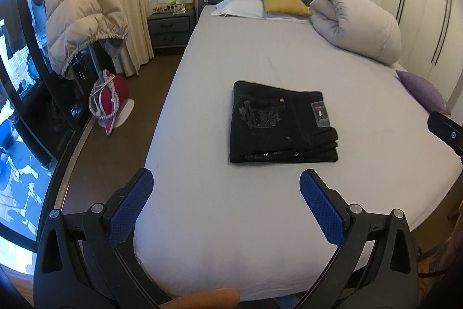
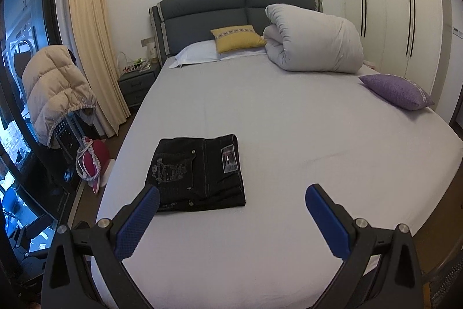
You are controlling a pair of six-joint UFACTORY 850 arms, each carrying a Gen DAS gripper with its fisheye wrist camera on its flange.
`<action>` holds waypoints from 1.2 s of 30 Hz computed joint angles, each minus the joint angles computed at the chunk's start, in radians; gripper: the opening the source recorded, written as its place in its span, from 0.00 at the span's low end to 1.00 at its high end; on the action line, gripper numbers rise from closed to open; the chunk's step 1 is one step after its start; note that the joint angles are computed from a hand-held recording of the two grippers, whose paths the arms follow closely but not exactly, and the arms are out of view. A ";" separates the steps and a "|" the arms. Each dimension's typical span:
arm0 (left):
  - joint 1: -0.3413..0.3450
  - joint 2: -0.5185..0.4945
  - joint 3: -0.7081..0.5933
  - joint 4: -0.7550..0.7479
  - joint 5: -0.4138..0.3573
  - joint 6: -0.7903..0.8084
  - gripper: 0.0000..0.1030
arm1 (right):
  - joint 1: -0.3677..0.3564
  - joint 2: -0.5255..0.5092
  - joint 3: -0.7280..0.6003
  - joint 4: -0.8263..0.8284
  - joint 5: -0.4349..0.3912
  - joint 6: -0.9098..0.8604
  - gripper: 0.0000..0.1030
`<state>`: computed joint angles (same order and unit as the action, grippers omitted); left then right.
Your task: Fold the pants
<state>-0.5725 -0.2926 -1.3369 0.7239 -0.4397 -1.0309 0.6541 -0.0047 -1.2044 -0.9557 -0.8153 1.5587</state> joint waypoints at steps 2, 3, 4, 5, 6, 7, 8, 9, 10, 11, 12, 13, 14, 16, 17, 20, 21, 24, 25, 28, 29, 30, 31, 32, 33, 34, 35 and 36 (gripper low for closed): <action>0.008 -0.014 -0.006 -0.021 0.002 0.013 1.00 | -0.002 -0.003 -0.002 0.014 0.002 -0.015 1.00; 0.010 -0.019 -0.010 -0.026 -0.001 0.016 1.00 | -0.004 -0.005 -0.003 0.024 0.002 -0.024 1.00; 0.011 -0.023 -0.013 -0.026 -0.002 0.015 1.00 | -0.005 -0.006 -0.002 0.032 0.004 -0.028 1.00; 0.013 -0.028 -0.014 -0.023 0.001 0.012 1.00 | -0.007 -0.007 -0.001 0.036 0.007 -0.031 1.00; 0.013 -0.028 -0.015 -0.020 -0.002 0.009 1.00 | -0.007 -0.007 0.000 0.039 0.007 -0.033 1.00; 0.014 -0.033 -0.019 -0.017 -0.002 0.007 1.00 | -0.009 -0.008 -0.001 0.042 0.009 -0.039 1.00; 0.016 -0.039 -0.021 -0.015 -0.001 0.006 1.00 | -0.009 -0.009 -0.001 0.045 0.009 -0.043 1.00; 0.016 -0.040 -0.020 -0.015 -0.001 0.005 1.00 | -0.010 -0.009 0.000 0.047 0.011 -0.046 1.00; 0.017 -0.041 -0.020 -0.017 0.000 0.006 1.00 | -0.011 -0.010 0.000 0.050 0.013 -0.051 1.00; 0.017 -0.044 -0.021 -0.017 0.000 0.005 1.00 | -0.011 -0.011 -0.001 0.052 0.013 -0.053 1.00; 0.017 -0.044 -0.020 -0.016 0.000 0.002 1.00 | -0.010 -0.011 0.000 0.054 0.012 -0.055 1.00; 0.018 -0.047 -0.021 -0.019 0.000 0.006 1.00 | -0.011 -0.013 -0.001 0.058 0.013 -0.060 1.00; 0.019 -0.050 -0.024 -0.021 -0.001 0.008 1.00 | -0.012 -0.013 -0.001 0.063 0.014 -0.065 1.00; 0.020 -0.055 -0.027 -0.022 -0.001 0.008 1.00 | -0.014 -0.014 0.000 0.073 0.017 -0.072 1.00; 0.020 -0.057 -0.029 -0.021 -0.002 0.007 1.00 | -0.016 -0.015 0.002 0.075 0.019 -0.074 1.00; 0.020 -0.060 -0.028 -0.018 -0.002 0.001 1.00 | -0.018 -0.016 0.003 0.083 0.024 -0.083 1.00; 0.020 -0.061 -0.028 -0.021 -0.002 0.004 1.00 | -0.018 -0.017 0.003 0.085 0.024 -0.085 1.00; 0.019 -0.064 -0.030 -0.023 -0.007 0.003 1.00 | -0.021 -0.019 0.004 0.091 0.030 -0.093 1.00; 0.020 -0.066 -0.032 -0.025 -0.008 0.005 1.00 | -0.022 -0.020 0.004 0.094 0.032 -0.097 1.00; 0.020 -0.070 -0.036 -0.032 -0.011 0.012 1.00 | -0.027 -0.024 0.003 0.103 0.039 -0.107 1.00; 0.020 -0.071 -0.037 -0.033 -0.013 0.012 1.00 | -0.028 -0.025 0.003 0.105 0.039 -0.108 1.00; 0.020 -0.073 -0.039 -0.035 -0.015 0.014 1.00 | -0.028 -0.027 0.003 0.106 0.041 -0.110 1.00; 0.020 -0.074 -0.039 -0.037 -0.016 0.015 1.00 | -0.028 -0.028 0.002 0.109 0.042 -0.112 1.00; 0.020 -0.074 -0.039 -0.038 -0.017 0.015 1.00 | -0.026 -0.029 0.001 0.110 0.040 -0.111 1.00; 0.020 -0.078 -0.043 -0.041 -0.019 0.018 1.00 | -0.027 -0.030 0.001 0.112 0.041 -0.113 1.00; 0.020 -0.080 -0.045 -0.044 -0.020 0.021 1.00 | -0.027 -0.031 0.000 0.112 0.041 -0.113 1.00; 0.020 -0.081 -0.046 -0.047 -0.021 0.023 1.00 | -0.027 -0.032 -0.001 0.113 0.042 -0.115 1.00; 0.020 -0.081 -0.046 -0.049 -0.022 0.024 1.00 | -0.026 -0.033 -0.002 0.113 0.042 -0.115 1.00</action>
